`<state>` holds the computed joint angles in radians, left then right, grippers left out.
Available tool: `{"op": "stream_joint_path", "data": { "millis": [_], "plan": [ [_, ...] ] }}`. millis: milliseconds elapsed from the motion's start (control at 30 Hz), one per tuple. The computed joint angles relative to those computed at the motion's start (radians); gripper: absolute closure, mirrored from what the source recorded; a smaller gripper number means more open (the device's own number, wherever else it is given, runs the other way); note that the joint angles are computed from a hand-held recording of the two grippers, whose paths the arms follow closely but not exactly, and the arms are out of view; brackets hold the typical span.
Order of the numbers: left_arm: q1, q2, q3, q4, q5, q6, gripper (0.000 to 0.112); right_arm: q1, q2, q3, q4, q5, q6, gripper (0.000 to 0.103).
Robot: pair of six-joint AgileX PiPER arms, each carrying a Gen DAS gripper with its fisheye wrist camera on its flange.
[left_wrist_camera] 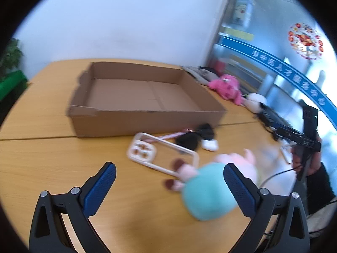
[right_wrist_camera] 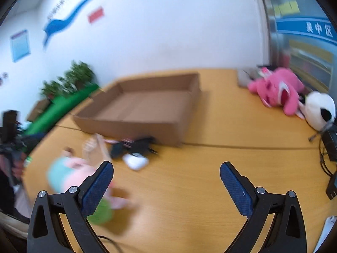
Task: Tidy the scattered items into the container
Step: 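Move both grippers toward the teal-and-pink plush pig, then close both grippers on the plush pig from opposite sides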
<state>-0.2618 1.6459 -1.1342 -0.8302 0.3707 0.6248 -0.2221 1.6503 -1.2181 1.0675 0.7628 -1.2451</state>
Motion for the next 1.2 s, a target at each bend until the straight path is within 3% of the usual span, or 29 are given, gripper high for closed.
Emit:
{"op": "stream_joint_path", "data": {
  "millis": [67,200,300,467,567,700,967,1200],
  "plan": [
    [-0.050,0.020,0.004,0.009,-0.009,-0.021,0.011,0.032,-0.037,0.043,0.017,0.007,-0.016,0.000],
    [-0.080,0.123,-0.055,-0.011,0.051,0.011,0.010,0.141,-0.057,0.168,0.035,-0.042,-0.040,0.000],
    [-0.089,0.204,-0.097,-0.062,0.077,0.024,0.010,0.227,-0.006,0.214,0.040,-0.080,-0.036,0.000],
    [-0.076,0.259,-0.110,-0.207,0.111,0.138,0.010,0.319,0.067,0.206,0.015,-0.136,-0.030,0.001],
    [-0.065,0.268,-0.108,-0.253,0.135,0.185,0.015,0.332,0.108,0.166,-0.021,-0.117,0.013,0.002],
    [-0.058,0.264,-0.106,-0.246,0.162,0.201,0.025,0.344,0.166,0.117,-0.047,-0.060,0.054,0.013],
    [-0.081,0.215,-0.077,-0.190,0.145,0.154,0.042,0.392,0.100,0.178,-0.070,-0.140,0.077,0.029],
    [-0.089,0.076,-0.093,-0.084,0.080,0.088,0.044,0.393,0.012,0.102,-0.055,-0.102,0.120,0.030]
  ]
}}
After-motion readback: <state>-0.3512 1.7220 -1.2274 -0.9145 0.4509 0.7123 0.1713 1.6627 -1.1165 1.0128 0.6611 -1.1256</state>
